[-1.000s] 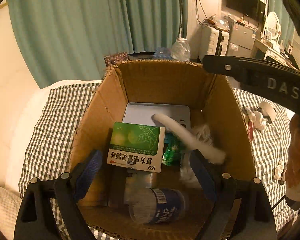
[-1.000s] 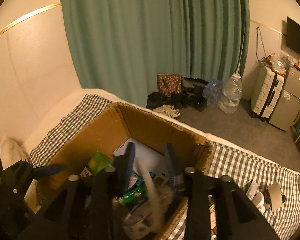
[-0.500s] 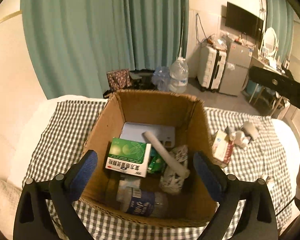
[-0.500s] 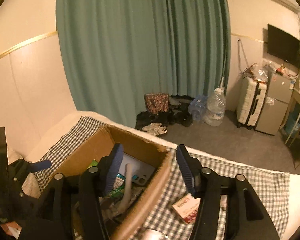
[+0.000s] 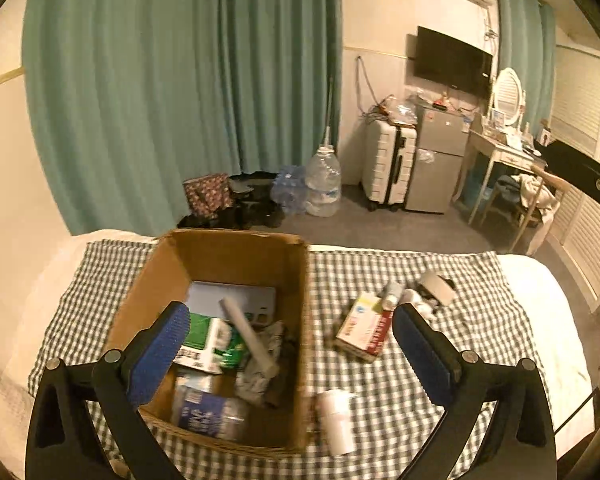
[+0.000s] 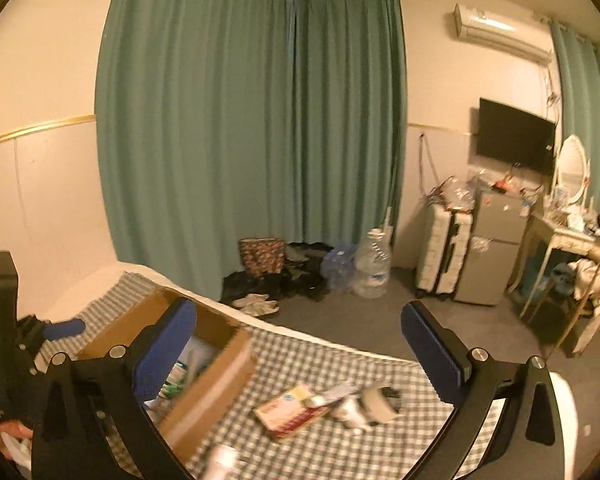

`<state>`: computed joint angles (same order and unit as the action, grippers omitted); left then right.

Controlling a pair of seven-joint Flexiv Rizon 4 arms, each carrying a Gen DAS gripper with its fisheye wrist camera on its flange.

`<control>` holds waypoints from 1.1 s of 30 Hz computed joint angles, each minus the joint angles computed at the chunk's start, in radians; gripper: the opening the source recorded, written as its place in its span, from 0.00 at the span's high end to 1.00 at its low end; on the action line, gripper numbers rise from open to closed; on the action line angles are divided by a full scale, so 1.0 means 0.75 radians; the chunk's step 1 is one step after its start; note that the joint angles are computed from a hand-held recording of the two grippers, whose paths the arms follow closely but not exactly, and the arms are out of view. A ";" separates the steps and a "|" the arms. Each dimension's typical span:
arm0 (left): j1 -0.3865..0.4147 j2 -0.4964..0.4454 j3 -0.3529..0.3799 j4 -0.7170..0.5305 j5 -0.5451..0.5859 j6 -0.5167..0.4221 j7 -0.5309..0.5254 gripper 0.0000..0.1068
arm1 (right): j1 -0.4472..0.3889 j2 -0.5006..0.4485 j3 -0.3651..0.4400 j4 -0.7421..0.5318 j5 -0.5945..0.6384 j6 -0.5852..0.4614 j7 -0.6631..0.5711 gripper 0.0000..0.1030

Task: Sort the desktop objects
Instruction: 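Move both tools back over the remaining items on the bed, then grasp the Amoxicillin Capsules box with the left tool while the right tool grasps the beige ring band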

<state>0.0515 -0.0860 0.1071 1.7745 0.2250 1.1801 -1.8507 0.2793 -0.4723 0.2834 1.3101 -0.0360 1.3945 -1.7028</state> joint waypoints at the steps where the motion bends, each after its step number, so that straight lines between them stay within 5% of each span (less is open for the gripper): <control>1: -0.007 -0.010 -0.008 -0.013 0.007 -0.004 -0.008 0.04 | -0.002 0.010 -0.015 0.017 -0.007 0.010 0.001 0.00; 6: -0.047 -0.058 -0.027 -0.051 0.027 0.001 -0.023 0.04 | -0.072 0.029 -0.034 0.071 -0.004 0.047 -0.031 0.00; 11: -0.097 -0.127 -0.024 -0.105 0.060 -0.013 -0.036 0.04 | -0.163 0.003 0.016 0.033 0.070 -0.060 -0.080 0.00; 22: -0.150 -0.306 -0.006 -0.171 -0.017 0.014 0.054 0.04 | -0.096 -0.093 -0.187 0.150 -0.151 0.082 -0.097 0.00; 29: -0.158 -0.415 0.011 -0.192 -0.063 0.012 0.120 0.04 | -0.341 -0.241 0.192 -0.001 0.030 -0.095 -0.326 0.01; 33: -0.152 -0.476 0.010 -0.210 -0.101 0.037 0.184 0.04 | -0.265 -0.303 0.117 -0.066 0.037 -0.163 -0.379 0.13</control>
<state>-0.0625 -0.4431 0.1144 1.6168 0.1492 1.2077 -1.7130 0.0803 -0.6993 0.3709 1.2608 -0.0082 1.2726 -1.9871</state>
